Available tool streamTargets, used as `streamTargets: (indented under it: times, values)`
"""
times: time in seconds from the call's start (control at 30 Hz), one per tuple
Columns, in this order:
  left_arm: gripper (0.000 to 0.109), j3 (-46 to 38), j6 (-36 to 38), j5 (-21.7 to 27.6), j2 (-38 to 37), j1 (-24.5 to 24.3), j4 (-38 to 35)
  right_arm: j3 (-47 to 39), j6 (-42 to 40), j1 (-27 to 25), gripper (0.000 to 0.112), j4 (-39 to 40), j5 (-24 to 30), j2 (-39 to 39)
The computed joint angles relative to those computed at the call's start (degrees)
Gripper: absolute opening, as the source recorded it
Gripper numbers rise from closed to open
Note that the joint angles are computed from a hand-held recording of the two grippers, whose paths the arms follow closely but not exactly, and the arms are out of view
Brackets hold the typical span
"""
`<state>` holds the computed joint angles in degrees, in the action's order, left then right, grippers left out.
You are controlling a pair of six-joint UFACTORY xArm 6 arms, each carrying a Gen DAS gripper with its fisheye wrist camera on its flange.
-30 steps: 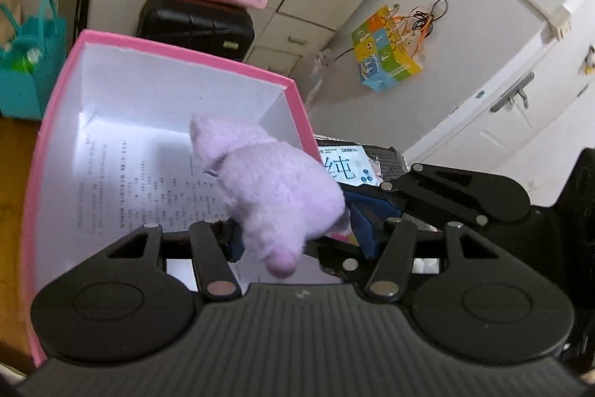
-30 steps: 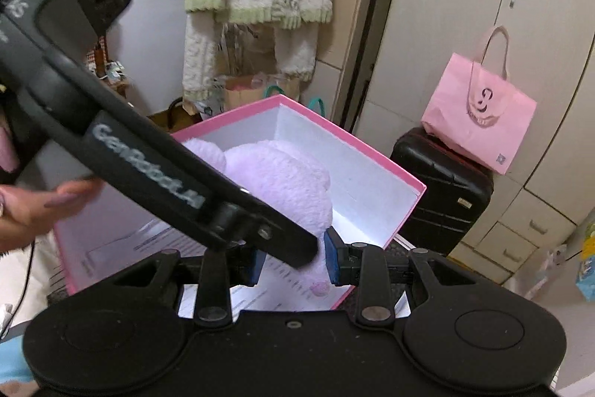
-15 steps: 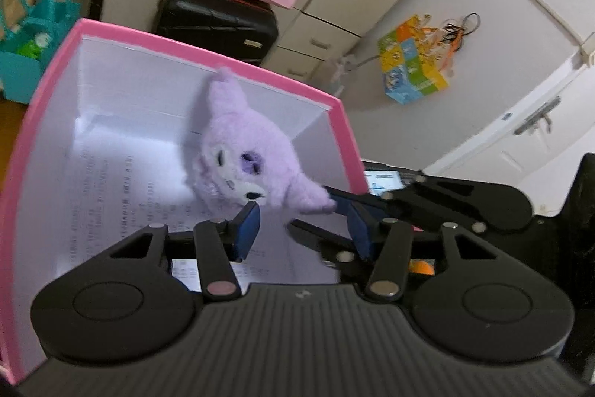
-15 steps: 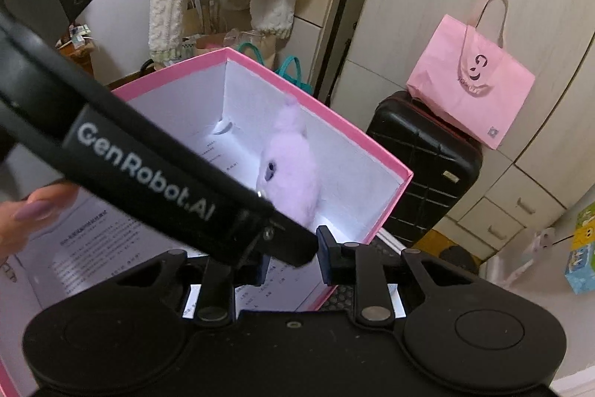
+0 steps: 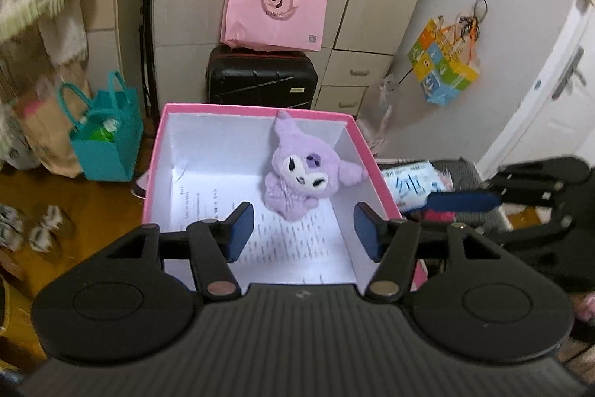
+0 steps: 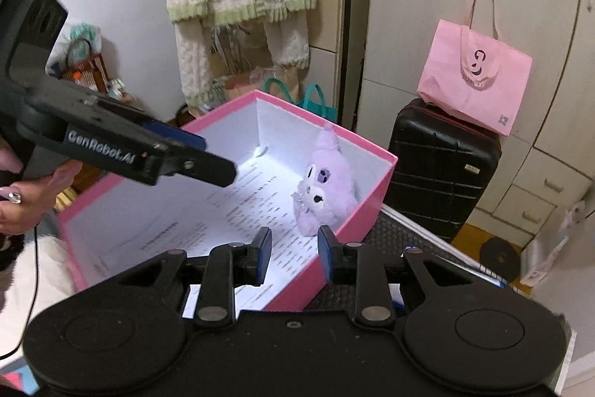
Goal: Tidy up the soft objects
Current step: 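Withdraw the left tool from the box toward the white round plush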
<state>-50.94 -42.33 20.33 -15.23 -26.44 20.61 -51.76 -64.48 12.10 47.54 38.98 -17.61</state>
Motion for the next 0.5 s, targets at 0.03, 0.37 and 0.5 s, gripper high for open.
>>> streamTargets:
  times: [0.03, 0.37, 0.5]
  values:
    - [0.061, 0.30, -0.18, 1.10, -1.08, -0.63, 0.56, 0.39, -0.53, -1.21, 0.032, 0.92, 1.60, -1.08]
    - [0.065, 1.85, 2.99, 8.58, -9.36, -9.12, -2.65, 5.20, -5.21, -12.25, 0.038, 5.77, 15.29, -13.30]
    - [0.068, 1.22, 1.04, 11.27, -10.61, -12.94, -0.08, 7.15, -7.31, -17.09, 0.038, 6.19, 20.40, -17.77]
